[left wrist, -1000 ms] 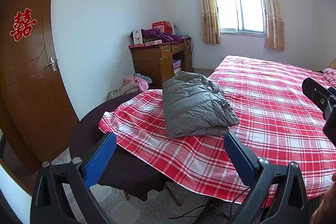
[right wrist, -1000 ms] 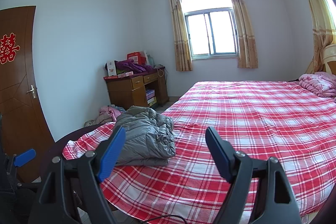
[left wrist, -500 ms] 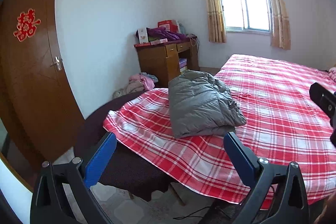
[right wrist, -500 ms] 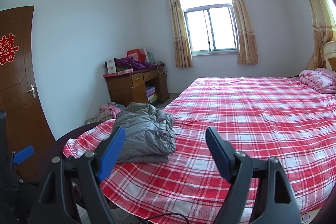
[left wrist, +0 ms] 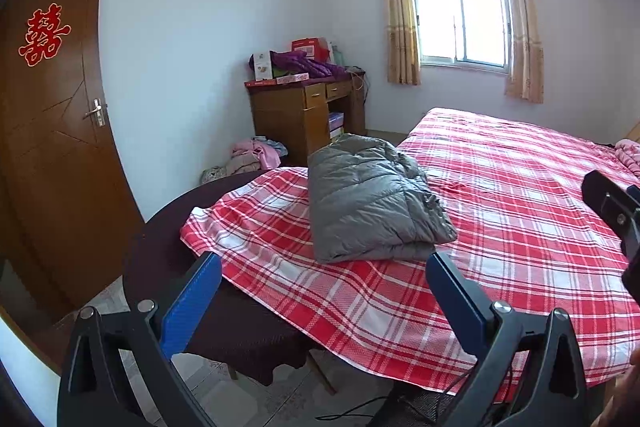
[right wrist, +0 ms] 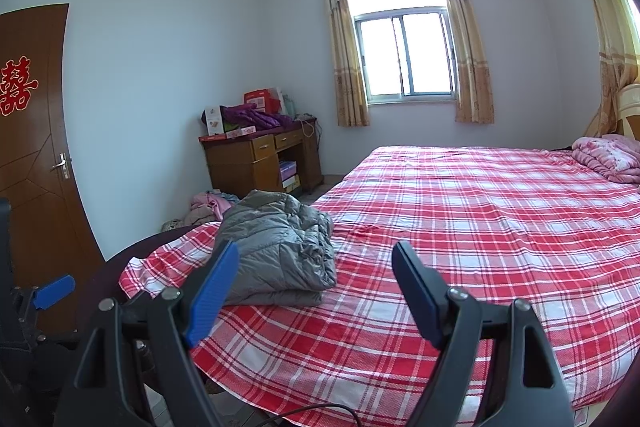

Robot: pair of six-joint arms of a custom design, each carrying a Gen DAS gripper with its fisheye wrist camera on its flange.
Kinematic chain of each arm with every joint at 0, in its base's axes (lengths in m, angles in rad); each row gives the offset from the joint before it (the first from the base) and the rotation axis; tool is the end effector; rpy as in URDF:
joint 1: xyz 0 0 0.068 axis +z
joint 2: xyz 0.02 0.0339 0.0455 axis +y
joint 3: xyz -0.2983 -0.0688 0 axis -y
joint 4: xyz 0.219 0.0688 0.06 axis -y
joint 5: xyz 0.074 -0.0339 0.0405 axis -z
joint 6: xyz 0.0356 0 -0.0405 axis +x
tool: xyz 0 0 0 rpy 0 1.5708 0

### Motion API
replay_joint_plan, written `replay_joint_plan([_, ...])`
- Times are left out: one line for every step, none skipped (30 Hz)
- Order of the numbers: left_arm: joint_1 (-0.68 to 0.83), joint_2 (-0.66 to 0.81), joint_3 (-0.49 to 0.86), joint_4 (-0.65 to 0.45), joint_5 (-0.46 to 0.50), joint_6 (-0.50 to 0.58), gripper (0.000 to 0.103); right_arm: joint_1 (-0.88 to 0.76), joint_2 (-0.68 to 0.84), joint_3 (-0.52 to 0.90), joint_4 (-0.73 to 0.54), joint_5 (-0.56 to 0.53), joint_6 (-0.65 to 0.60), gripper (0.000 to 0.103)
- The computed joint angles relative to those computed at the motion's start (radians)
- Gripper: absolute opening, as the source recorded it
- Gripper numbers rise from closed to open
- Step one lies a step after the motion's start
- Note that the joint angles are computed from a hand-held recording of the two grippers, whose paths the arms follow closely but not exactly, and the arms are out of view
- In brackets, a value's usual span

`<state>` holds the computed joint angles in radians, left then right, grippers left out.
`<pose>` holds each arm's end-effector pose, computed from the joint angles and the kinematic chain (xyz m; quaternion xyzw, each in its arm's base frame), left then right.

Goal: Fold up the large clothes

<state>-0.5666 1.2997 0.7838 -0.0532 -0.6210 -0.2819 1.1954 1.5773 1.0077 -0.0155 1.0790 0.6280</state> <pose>0.2195 -0.1151 0.2896 -0.0267 0.8476 0.0560 0.5270 0.1445 0.2810 0.2941 0.0218 0.7937 0.0438 0.6064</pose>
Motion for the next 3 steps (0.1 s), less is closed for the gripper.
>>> replay_joint_plan([0.001,0.003,0.000,0.000,-0.006,0.000,0.102,0.002,0.003,0.003,-0.005,0.002,0.004,0.081])
replay_joint_plan([0.002,0.006,0.003,-0.005,-0.009,-0.002,0.102,0.002,0.004,0.004,-0.006,0.003,0.006,0.081])
replay_joint_plan([0.006,0.009,0.005,-0.009,-0.008,-0.005,0.102,0.002,0.005,0.005,-0.007,0.002,0.008,0.081])
